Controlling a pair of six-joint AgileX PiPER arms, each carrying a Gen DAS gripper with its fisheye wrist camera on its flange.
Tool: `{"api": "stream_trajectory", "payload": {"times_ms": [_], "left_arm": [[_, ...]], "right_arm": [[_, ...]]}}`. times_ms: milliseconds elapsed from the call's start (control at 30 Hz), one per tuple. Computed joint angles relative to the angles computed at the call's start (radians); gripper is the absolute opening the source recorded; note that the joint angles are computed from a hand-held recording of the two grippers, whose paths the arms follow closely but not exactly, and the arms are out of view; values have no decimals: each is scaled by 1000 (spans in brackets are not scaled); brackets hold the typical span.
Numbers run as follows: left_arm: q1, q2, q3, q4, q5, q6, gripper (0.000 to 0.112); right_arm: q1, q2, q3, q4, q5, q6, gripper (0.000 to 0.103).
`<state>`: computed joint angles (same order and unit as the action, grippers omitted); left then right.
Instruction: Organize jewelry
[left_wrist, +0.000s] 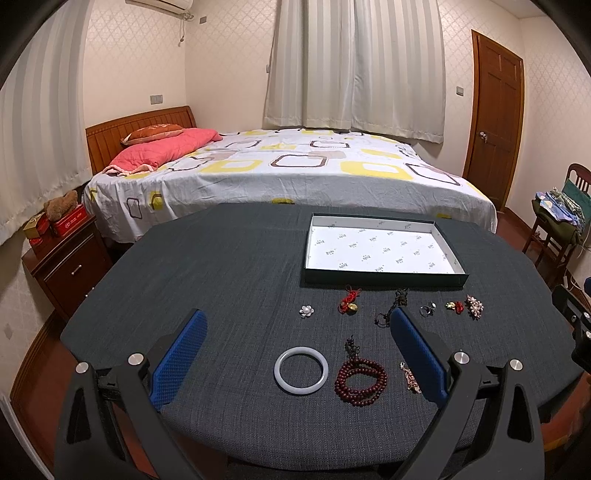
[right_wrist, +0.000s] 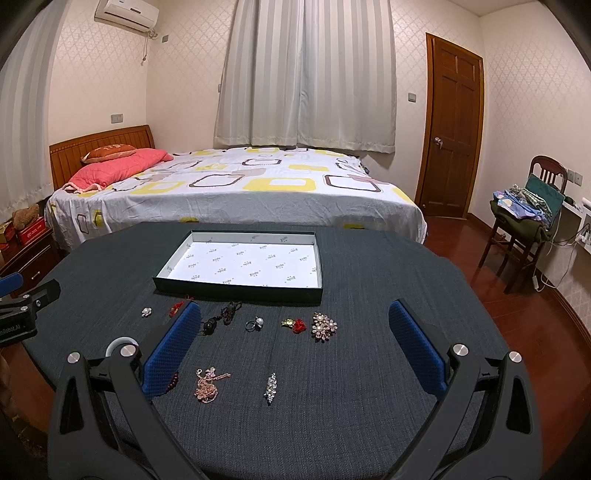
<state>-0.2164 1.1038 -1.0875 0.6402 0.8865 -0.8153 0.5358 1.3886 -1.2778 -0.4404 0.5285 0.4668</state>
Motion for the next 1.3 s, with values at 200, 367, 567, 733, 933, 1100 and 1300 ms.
{"api": "stream_trajectory", "payload": {"times_ms": [200,367,567,733,933,1100,1300], "left_arm": [[3,-3,-4,-5,4,7,97],[4,-3,-4,-7,4,11,97],[9,-5,-10,-12,6,19,97],[22,-9,-20,-28,11,44,97],[15,-7,-16,-22,10,34,97],[16,-10,-17,-23,14,38,97],[15,-10,-17,-23,14,38,97]], "right_arm": [[24,9,5,-48,-3,53,99],[24,9,4,-47,-2,52,99],[24,10,3,-47,-1,52,99],[26,9,6,-50,-4,55,99],[24,10,3,-43,-1,48,99],[26,10,6,-50,-4,56,99],[23,8,5,-41,-2,46,99]]}}
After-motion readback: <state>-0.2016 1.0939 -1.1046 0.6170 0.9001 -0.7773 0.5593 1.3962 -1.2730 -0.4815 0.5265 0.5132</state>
